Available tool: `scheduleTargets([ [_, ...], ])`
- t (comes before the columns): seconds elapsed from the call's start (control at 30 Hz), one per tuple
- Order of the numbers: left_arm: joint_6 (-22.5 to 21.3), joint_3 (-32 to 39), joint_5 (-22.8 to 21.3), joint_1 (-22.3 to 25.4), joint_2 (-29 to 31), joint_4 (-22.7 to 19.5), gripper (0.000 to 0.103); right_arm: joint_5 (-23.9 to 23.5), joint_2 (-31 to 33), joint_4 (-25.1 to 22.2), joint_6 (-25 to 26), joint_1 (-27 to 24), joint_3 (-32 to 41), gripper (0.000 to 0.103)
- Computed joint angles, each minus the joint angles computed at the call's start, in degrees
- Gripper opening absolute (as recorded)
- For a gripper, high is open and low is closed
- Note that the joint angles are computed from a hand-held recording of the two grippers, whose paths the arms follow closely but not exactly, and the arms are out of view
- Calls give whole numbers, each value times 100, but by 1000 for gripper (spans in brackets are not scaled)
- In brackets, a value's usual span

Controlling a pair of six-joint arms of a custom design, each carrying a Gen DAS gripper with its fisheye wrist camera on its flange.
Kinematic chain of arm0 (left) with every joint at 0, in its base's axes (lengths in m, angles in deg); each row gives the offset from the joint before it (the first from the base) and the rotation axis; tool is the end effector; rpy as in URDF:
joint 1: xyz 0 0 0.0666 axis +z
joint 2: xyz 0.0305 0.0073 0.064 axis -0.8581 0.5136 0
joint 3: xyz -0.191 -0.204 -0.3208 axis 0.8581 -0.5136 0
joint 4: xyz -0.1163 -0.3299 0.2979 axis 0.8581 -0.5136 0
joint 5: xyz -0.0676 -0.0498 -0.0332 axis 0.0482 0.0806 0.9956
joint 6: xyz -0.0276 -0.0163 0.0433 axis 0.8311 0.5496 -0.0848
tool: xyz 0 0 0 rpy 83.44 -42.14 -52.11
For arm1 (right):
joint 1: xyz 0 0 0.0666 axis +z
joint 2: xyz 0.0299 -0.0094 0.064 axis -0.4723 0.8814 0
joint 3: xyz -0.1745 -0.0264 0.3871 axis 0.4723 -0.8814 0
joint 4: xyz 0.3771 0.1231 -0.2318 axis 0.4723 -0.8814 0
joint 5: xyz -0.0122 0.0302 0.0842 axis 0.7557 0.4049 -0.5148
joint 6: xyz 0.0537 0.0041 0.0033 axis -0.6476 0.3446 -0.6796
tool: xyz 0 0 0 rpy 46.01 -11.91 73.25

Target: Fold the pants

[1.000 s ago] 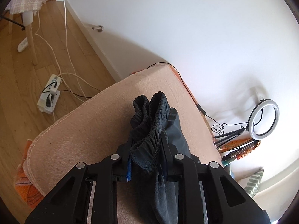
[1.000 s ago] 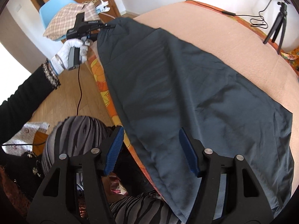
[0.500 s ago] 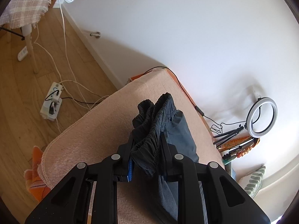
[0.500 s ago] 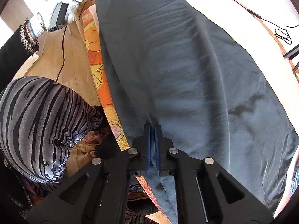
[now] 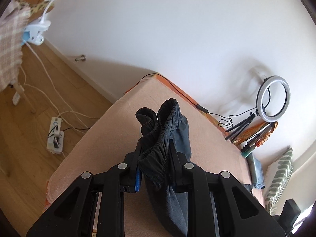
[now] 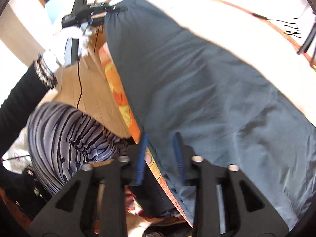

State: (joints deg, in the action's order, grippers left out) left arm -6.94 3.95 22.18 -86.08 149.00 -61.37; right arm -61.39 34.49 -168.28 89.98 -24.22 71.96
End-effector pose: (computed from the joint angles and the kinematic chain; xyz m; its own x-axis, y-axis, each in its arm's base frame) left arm 0.5670 -0.2869 0.4406 -0.6223 -0.4480 -0.6419 -0.0220 0.8297 -0.5578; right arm 0.5858 0.0545 0.4961 -0.7363 -0.4966 -0.4595 -0.6258 0.7580 0.1836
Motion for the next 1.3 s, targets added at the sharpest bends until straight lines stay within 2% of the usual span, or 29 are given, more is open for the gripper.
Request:
scheduleTargets([
  [0.03, -220, 166, -59, -67, 36, -137, 20, -158, -68, 122, -143, -86, -27, 46],
  [0.07, -437, 354, -100, -145, 93, -273, 20, -270, -131, 252, -308, -158, -64, 47],
  [0.23, -1606, 1453, -216, -645, 616, -1053, 20, -834, -384, 892, -1337, -662, -354, 47],
  [0.4, -2796, 2778, -255, -1249, 1436, -1955, 20, -1459, -219, 1241, -2328, -1128, -214, 47],
  [0.57, -3533, 3709, -125, -1829, 2231, -2601, 20, -2151, -74, 1637, -3120, -1384, -270, 59],
  [0.6, -3603, 3781, -127, -1945, 2335, -2639, 20, -2359, -8, 1596, -3217, -1416, -255, 60],
  [0.67, -3661, 3746, -79, -2154, 2452, -2622, 20, -2613, 90, 1645, -3509, -1438, -323, 69],
  [0.8, -3833, 3603, -230, -2500, 2642, -2457, 20, -3042, 326, 1749, -4103, -1514, -419, 69],
  [0.87, -3732, 3614, -223, -2588, 2740, -2431, 20, -3128, 395, 1828, -4337, -1547, -488, 69],
  [1.1, -3425, 3564, -59, -2728, 2858, -2183, 26, -2959, 457, 1715, -4638, -1631, -634, 69],
  [1.17, -3335, 3577, 34, -2757, 2877, -2210, 30, -2887, 409, 1662, -4619, -1659, -722, 69],
  [1.23, -3335, 3545, 166, -2783, 2861, -2226, 41, -2822, 376, 1527, -4532, -1695, -772, 69],
  [1.3, -3350, 3462, 333, -2802, 2806, -2170, 45, -2763, 350, 1469, -4501, -1702, -814, 69],
])
